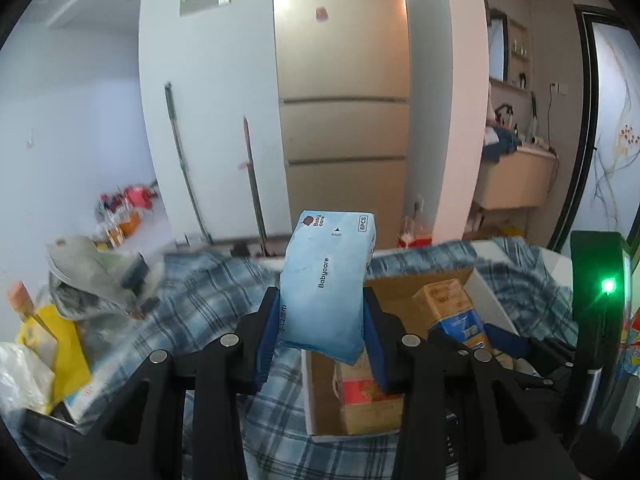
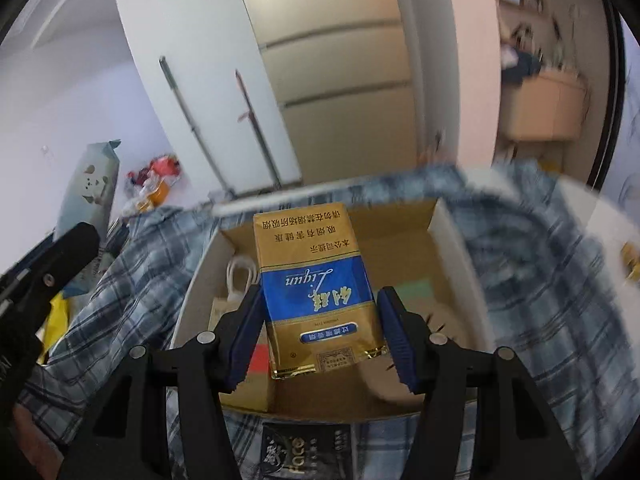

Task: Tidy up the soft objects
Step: 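Carry the tissue pack and Liqun pack above the box, then lower both packs into the box and open both grippers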

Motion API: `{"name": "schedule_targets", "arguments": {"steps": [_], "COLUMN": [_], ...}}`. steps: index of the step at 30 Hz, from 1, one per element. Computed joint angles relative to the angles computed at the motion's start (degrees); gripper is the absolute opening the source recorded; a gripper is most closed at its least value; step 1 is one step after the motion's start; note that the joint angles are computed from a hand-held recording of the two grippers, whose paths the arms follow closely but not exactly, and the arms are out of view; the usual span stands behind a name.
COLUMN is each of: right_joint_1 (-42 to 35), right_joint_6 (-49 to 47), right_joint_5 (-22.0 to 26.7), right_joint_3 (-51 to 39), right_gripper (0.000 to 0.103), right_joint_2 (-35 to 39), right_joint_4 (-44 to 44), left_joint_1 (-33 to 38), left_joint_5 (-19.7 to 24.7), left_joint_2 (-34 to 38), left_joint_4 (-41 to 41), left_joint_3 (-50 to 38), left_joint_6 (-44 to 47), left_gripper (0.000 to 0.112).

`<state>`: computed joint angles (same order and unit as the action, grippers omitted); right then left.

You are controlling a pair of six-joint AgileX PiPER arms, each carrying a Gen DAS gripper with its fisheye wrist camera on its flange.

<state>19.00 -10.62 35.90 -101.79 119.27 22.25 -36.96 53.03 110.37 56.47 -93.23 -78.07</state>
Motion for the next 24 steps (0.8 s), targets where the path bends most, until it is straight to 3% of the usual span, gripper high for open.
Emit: {"name": "schedule_targets", "arguments": {"steps": [5, 16, 20, 24], "right_joint_1": [0.22, 1.52, 1.66, 1.55], "right_joint_6": [1.47, 1.18, -0.03, 1.04], "right_joint_5": [4.07, 4.68, 5.22, 3.29], "right_joint_3": [-2.87, -3.26, -4.39, -2.39], "right_gripper": [0.057, 0.059, 0.072, 0.072], "right_joint_2": [3.58, 4.84, 5.44, 3.05], "right_joint_4": [-1.18, -2.93, -2.77, -6.04], "left_joint_1": [3.35, 4.36, 4.35, 4.7], "left_joint_5": [-3.51, -2.32, -1.34, -4.21], "left_joint_2": [1.36, 3.72, 4.16, 2.89], "left_joint_4": [-6.99, -10.21, -10.39, -10.0], "left_joint_3": [-0.32, -2.47, -3.15, -1.13], "left_joint_6": [3.69, 6.64, 6.83, 5.33], "left_gripper": [0.041, 0.041, 0.041, 0.041]}}
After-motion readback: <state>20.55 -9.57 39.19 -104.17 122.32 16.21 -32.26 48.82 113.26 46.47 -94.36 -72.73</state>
